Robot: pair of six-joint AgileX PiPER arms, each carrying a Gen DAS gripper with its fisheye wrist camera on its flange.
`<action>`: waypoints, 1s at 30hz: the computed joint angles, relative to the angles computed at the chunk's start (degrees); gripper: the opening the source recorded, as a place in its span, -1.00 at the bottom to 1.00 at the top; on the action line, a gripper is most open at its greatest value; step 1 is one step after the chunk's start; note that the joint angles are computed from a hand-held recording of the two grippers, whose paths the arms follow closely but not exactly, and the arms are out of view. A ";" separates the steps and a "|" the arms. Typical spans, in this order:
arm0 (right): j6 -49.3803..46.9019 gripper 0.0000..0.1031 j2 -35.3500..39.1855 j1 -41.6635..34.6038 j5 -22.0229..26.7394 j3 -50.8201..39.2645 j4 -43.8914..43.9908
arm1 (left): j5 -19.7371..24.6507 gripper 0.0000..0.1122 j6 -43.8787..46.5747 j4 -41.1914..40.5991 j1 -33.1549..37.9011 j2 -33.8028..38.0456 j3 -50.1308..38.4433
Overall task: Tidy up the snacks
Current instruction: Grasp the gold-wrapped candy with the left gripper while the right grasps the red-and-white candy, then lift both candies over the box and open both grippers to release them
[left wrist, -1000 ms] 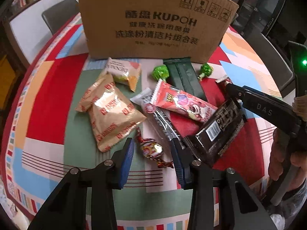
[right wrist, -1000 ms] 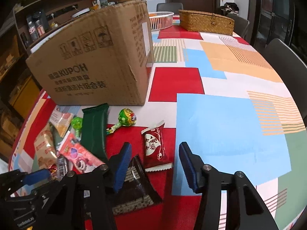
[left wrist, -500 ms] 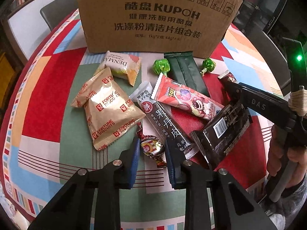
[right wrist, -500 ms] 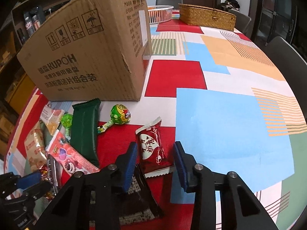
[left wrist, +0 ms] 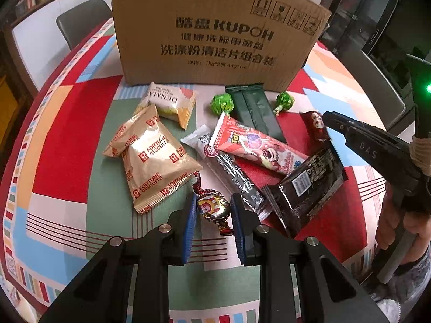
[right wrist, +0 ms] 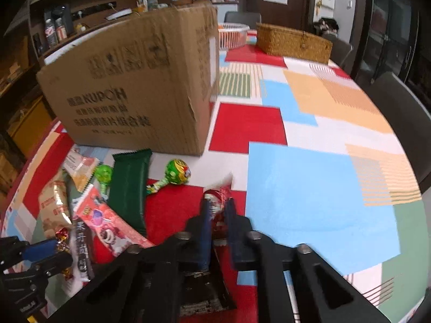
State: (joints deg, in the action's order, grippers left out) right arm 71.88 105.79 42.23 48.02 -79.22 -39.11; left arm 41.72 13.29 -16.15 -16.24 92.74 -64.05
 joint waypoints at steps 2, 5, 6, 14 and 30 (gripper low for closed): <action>-0.08 -0.81 -0.14 0.78 0.73 -0.30 -0.90 | -0.14 -0.54 0.56 -0.28 0.22 -0.88 0.74; -1.28 -0.81 -0.39 -0.06 -0.71 0.10 1.30 | -0.56 -0.54 1.32 -0.34 0.09 -2.16 1.57; -2.05 -0.77 -0.60 -0.58 -1.77 0.40 3.04 | -0.75 -0.54 1.32 -0.27 -0.01 -2.57 1.70; -3.17 -0.18 2.15 -0.38 0.91 -2.38 2.55 | -2.81 -0.54 1.96 0.62 -0.36 -4.11 0.83; -5.32 -0.55 4.02 -4.42 0.25 -3.48 6.92 | -3.85 -0.54 4.64 -2.96 -3.01 4.28 -9.83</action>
State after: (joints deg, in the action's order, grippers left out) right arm 66.56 109.81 37.81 48.28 -82.71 -32.19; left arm 37.87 17.93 -19.11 -19.26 97.02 -73.88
